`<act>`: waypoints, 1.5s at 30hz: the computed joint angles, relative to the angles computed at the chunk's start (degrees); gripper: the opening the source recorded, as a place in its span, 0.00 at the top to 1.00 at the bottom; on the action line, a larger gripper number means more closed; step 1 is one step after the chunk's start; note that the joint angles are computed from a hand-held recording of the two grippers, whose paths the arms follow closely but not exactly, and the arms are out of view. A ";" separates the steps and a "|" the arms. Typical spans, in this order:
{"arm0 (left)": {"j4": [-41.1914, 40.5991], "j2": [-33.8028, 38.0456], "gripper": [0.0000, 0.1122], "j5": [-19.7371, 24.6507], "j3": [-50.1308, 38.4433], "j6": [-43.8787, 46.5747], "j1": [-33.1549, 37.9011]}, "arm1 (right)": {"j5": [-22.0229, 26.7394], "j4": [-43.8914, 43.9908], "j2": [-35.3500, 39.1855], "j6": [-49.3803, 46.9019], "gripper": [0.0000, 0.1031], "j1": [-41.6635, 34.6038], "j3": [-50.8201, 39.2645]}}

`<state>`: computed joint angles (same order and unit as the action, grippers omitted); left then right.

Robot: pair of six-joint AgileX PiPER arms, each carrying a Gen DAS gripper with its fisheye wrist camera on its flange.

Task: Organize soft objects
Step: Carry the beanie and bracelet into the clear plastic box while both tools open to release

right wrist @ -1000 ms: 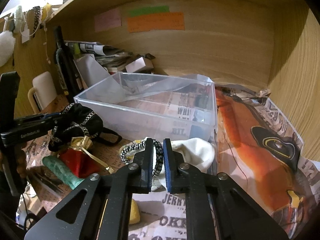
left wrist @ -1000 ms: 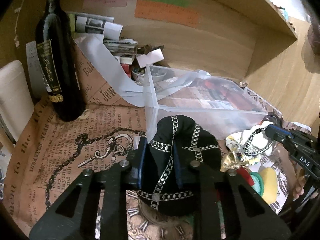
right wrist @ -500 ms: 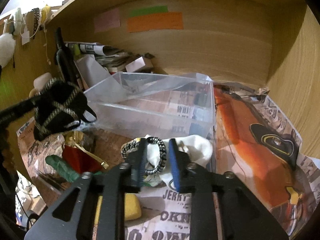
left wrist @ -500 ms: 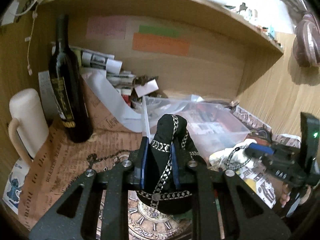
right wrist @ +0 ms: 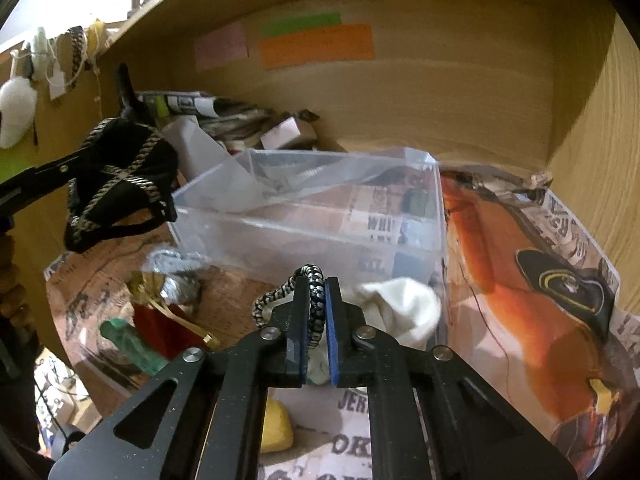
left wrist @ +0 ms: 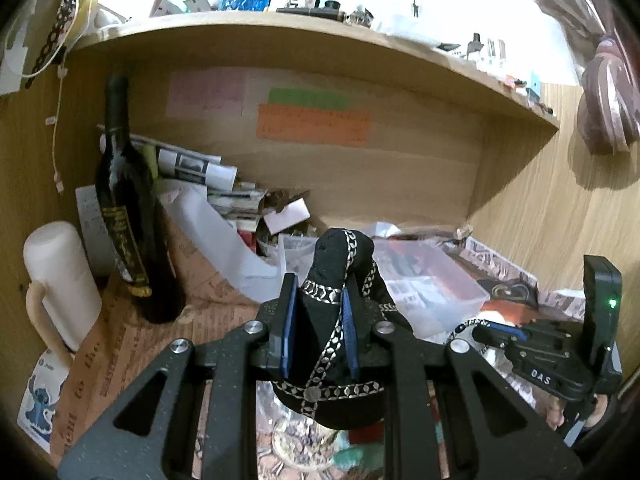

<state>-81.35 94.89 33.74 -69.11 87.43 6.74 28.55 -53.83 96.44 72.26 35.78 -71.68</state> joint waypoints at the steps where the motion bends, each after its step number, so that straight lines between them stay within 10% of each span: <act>1: 0.15 0.26 0.82 -0.04 -0.73 -0.42 -0.22 | 0.07 -0.56 -0.23 0.17 0.94 0.17 -0.22; 16: 12.83 9.95 0.82 0.52 -19.40 -16.07 -5.78 | 2.97 -7.80 2.42 -0.05 0.93 -1.55 -10.95; 39: 56.82 38.90 0.81 16.48 -62.28 -56.97 -15.62 | 10.90 33.08 18.96 -43.07 0.93 -12.39 -33.10; 45: 55.90 36.48 0.56 13.92 -58.22 -55.69 -15.55 | 12.50 32.32 19.37 -43.23 0.76 -11.88 -34.06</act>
